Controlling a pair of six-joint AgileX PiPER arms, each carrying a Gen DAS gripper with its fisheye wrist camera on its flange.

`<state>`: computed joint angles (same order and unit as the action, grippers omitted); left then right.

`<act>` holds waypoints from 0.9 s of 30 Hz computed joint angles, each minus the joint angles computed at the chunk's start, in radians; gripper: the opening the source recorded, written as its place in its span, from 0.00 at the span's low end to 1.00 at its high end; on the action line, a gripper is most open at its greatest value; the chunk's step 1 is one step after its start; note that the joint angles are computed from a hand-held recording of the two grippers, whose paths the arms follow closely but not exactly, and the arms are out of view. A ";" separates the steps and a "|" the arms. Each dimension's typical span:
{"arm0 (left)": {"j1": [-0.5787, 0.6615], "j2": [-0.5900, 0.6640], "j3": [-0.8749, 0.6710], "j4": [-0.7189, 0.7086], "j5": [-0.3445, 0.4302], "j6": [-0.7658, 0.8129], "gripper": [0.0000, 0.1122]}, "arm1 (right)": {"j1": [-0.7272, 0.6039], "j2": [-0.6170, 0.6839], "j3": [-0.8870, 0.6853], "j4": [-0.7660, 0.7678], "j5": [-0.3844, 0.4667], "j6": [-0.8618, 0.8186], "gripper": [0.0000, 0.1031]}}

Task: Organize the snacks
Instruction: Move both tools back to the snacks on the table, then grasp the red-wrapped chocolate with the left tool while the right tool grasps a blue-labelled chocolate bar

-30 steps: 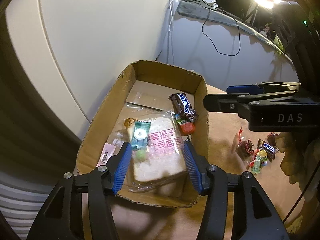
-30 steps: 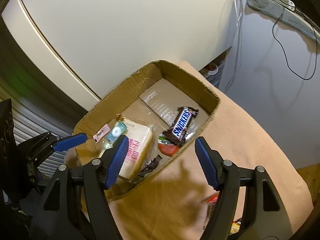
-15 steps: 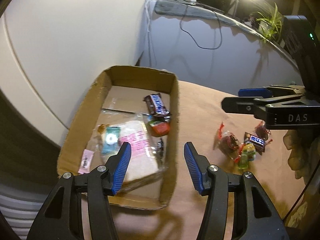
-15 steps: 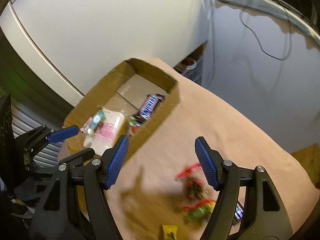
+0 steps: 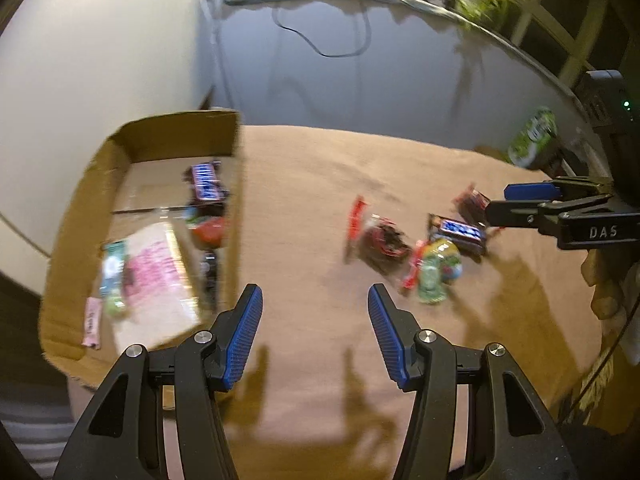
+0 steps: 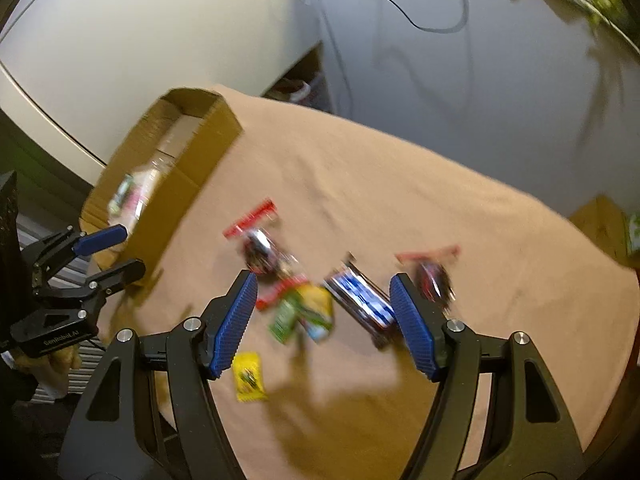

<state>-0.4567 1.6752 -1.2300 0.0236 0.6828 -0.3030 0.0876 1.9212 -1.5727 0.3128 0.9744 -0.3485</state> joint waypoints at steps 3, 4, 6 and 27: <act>-0.013 0.034 -0.038 -0.044 0.011 0.037 0.48 | -0.032 -0.026 0.080 0.015 -0.028 -0.018 0.69; -0.016 0.048 -0.053 -0.058 0.017 0.048 0.48 | -0.035 -0.031 0.102 0.018 -0.041 -0.019 0.69; -0.015 0.070 -0.077 -0.088 0.026 0.069 0.48 | -0.039 -0.039 0.146 0.012 -0.073 -0.009 0.69; 0.036 0.323 -0.323 -0.343 0.130 0.097 0.48 | -0.003 0.152 -0.046 -0.012 -0.025 -0.048 0.47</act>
<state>-0.4206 1.9983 -1.5530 -0.3197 0.8128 -0.2063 0.0846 2.0729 -1.6190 0.3008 0.9496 -0.3965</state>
